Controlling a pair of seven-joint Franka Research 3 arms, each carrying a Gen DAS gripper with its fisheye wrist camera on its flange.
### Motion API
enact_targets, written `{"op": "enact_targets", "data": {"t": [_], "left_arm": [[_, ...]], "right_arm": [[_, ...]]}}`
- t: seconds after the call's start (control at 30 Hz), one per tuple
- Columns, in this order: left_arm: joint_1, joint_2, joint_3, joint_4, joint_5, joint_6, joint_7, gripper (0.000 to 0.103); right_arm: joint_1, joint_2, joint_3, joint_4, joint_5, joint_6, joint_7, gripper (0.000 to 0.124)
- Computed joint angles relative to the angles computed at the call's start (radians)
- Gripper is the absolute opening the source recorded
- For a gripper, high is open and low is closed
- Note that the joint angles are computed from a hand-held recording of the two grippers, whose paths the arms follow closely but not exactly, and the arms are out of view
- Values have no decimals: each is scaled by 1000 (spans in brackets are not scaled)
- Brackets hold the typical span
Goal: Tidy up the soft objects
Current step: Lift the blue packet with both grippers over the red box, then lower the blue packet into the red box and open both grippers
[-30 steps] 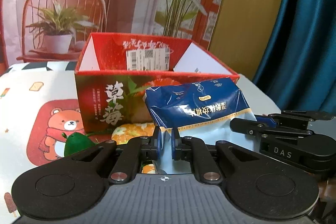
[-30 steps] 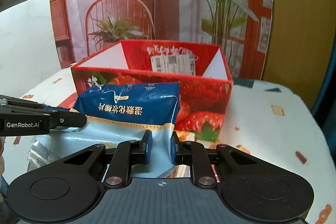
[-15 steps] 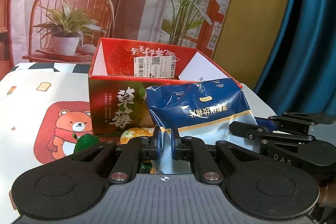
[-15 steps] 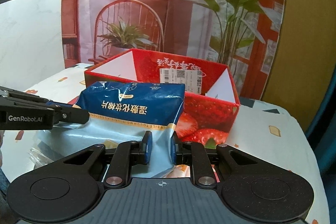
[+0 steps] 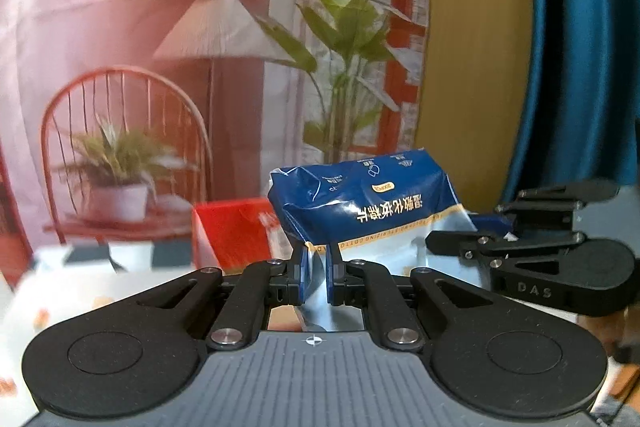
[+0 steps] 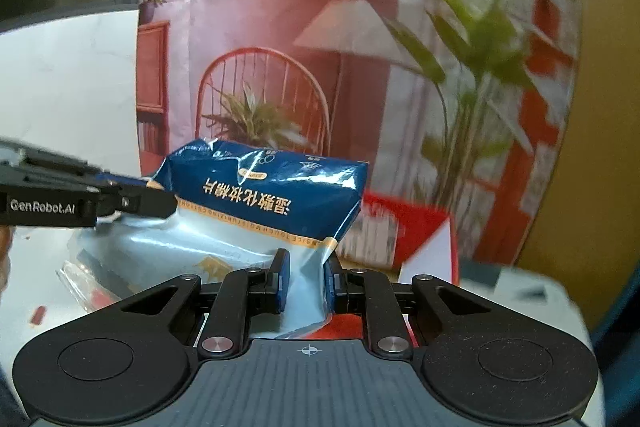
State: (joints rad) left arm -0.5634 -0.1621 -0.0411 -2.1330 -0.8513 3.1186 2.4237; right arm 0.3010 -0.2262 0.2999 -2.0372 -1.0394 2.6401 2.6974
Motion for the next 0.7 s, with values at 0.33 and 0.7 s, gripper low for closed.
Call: {"op": "enact_targets", "data": {"t": [0.33, 0.7], "left_arm": [[247, 247, -130, 249, 709, -84, -676, 10], [345, 416, -213, 459, 866, -298, -753, 10]], "right_arm": [[60, 275, -126, 273, 71, -8, -245, 16], [109, 504, -209, 534, 537, -191, -482, 15]]}}
